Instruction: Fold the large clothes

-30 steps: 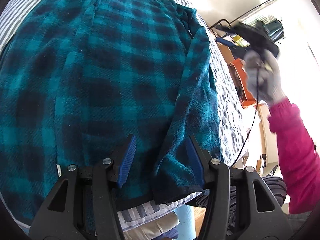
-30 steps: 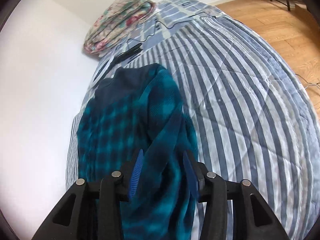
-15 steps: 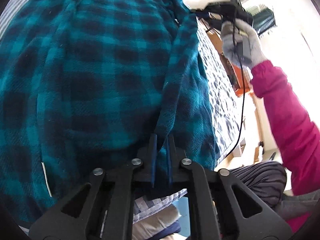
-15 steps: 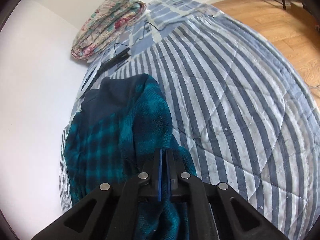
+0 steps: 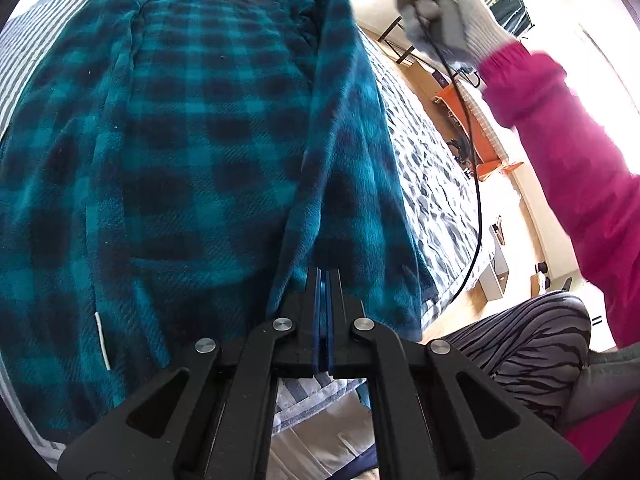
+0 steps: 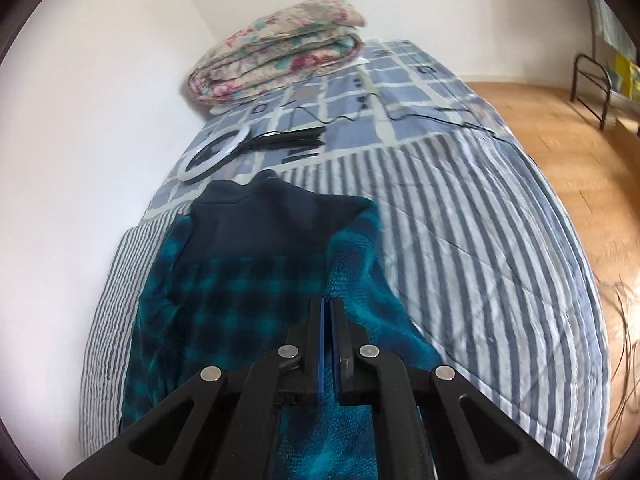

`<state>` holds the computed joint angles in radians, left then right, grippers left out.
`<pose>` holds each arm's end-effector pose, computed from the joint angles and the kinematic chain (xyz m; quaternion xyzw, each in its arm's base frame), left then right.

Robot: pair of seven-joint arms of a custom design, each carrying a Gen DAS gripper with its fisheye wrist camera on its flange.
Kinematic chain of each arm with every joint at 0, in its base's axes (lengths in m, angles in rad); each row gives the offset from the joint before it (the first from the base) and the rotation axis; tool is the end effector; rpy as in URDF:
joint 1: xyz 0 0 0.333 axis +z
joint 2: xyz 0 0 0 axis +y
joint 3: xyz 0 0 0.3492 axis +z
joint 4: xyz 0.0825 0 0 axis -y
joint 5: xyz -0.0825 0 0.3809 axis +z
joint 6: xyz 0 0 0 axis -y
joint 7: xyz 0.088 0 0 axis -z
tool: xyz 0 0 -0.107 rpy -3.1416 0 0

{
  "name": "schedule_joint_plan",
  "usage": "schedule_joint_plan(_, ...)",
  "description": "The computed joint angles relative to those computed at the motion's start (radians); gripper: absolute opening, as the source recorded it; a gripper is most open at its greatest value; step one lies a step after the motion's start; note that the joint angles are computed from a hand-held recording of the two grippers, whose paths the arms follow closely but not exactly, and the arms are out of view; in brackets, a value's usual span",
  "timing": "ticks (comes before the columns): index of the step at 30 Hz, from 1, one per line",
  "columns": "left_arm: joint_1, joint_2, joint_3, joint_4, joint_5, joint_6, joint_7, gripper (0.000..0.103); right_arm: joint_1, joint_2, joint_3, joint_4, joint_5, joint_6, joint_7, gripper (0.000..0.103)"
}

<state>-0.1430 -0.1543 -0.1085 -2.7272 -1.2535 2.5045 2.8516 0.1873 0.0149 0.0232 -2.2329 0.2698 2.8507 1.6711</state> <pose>0.3688 -0.0867 0.2986 0.4995 -0.8024 0.3074 0.1100 0.5587 0.1047 0.4669 -0.6304 0.7144 -0.1125 0.2820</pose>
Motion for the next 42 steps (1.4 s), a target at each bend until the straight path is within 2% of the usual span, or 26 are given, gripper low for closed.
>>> schedule_joint_plan(3, 0.006, 0.005, 0.006, 0.006, 0.013, -0.020, -0.003, 0.000, 0.025, 0.076, 0.010, 0.075, -0.073, -0.019, 0.030, 0.000)
schedule_joint_plan(6, 0.018, 0.002, 0.016, 0.013, 0.031, -0.051, -0.006, 0.000, 0.085, 0.158, -0.025, 0.147, -0.254, -0.049, 0.143, 0.000)
schedule_joint_plan(8, 0.031, -0.015, 0.027, 0.010, 0.033, -0.062, -0.008, 0.000, 0.098, 0.210, -0.024, 0.182, -0.262, -0.064, 0.151, 0.000)
schedule_joint_plan(10, 0.046, -0.019, 0.043, 0.019, 0.038, -0.095, -0.016, 0.000, 0.089, 0.255, 0.000, 0.209, -0.212, -0.074, 0.105, 0.001)
schedule_joint_plan(11, 0.051, -0.019, 0.046, 0.023, 0.035, -0.103, -0.022, 0.000, 0.070, 0.277, 0.028, 0.225, -0.159, -0.092, 0.048, 0.007)
schedule_joint_plan(12, 0.058, -0.017, 0.050, 0.029, 0.035, -0.110, -0.028, 0.000, 0.080, 0.290, 0.022, 0.236, -0.154, -0.109, 0.044, 0.008)
schedule_joint_plan(13, 0.067, -0.012, 0.054, 0.035, 0.035, -0.114, -0.040, 0.003, 0.089, 0.291, 0.014, 0.233, -0.152, -0.108, 0.044, 0.021)
schedule_joint_plan(14, 0.074, -0.006, 0.057, 0.039, 0.035, -0.121, -0.049, 0.010, 0.087, 0.279, 0.019, 0.217, -0.132, -0.092, 0.028, 0.029)
schedule_joint_plan(15, 0.081, 0.007, 0.059, 0.048, 0.034, -0.129, -0.065, 0.015, 0.074, 0.260, 0.033, 0.196, -0.092, -0.071, -0.005, 0.030)
schedule_joint_plan(17, 0.096, 0.032, 0.058, 0.063, 0.039, -0.142, -0.099, 0.031, 0.045, 0.206, 0.060, 0.147, -0.004, -0.042, -0.083, 0.031)
schedule_joint_plan(21, 0.103, 0.055, 0.037, 0.069, 0.045, -0.133, -0.125, 0.034, 0.039, 0.063, 0.030, 0.023, 0.042, -0.011, -0.109, 0.041)
schedule_joint_plan(22, 0.102, 0.061, 0.033, 0.068, 0.041, -0.131, -0.129, 0.038, 0.037, 0.029, 0.018, -0.010, 0.024, -0.010, -0.091, 0.047)
schedule_joint_plan(25, 0.102, 0.093, 0.022, 0.079, 0.040, -0.141, -0.147, 0.038, 0.011, -0.060, -0.006, -0.105, -0.073, -0.011, -0.011, 0.060)
schedule_joint_plan(27, 0.104, 0.112, 0.014, 0.082, 0.051, -0.131, -0.154, 0.038, -0.016, -0.103, -0.016, -0.171, -0.072, -0.018, 0.005, 0.064)
schedule_joint_plan(28, 0.103, 0.118, 0.009, 0.080, 0.057, -0.124, -0.158, 0.038, -0.025, -0.112, -0.023, -0.190, -0.044, -0.027, -0.002, 0.064)
schedule_joint_plan(31, 0.082, 0.153, -0.022, 0.084, 0.060, -0.081, -0.160, 0.038, -0.019, -0.110, -0.059, -0.224, 0.165, -0.041, -0.113, 0.065)
schedule_joint_plan(34, 0.061, 0.165, -0.046, 0.074, 0.079, -0.022, -0.162, 0.010, -0.016, -0.064, -0.076, -0.205, 0.406, -0.068, -0.275, 0.060)
schedule_joint_plan(37, 0.046, 0.156, -0.057, 0.068, 0.045, 0.014, -0.135, 0.006, -0.032, -0.022, -0.059, -0.171, 0.535, -0.084, -0.389, 0.047)
schedule_joint_plan(38, 0.043, 0.147, -0.058, 0.065, 0.035, 0.019, -0.122, 0.005, -0.035, -0.014, -0.050, -0.159, 0.565, -0.083, -0.418, 0.035)
schedule_joint_plan(39, 0.038, 0.135, -0.059, 0.060, 0.024, 0.026, -0.108, 0.005, -0.037, -0.010, -0.042, -0.153, 0.573, -0.072, -0.438, 0.027)
schedule_joint_plan(40, 0.032, 0.120, -0.060, 0.051, 0.013, 0.036, -0.097, 0.004, -0.037, -0.009, -0.034, -0.151, 0.537, -0.055, -0.420, 0.012)
schedule_joint_plan(41, 0.028, 0.107, -0.057, 0.044, 0.006, 0.038, -0.093, 0.004, -0.037, -0.006, -0.029, -0.147, 0.492, -0.042, -0.393, 0.005)
schedule_joint_plan(42, 0.024, 0.089, -0.053, 0.034, -0.004, 0.034, -0.085, 0.004, -0.037, -0.010, -0.025, -0.139, 0.477, -0.037, -0.395, 0.005)
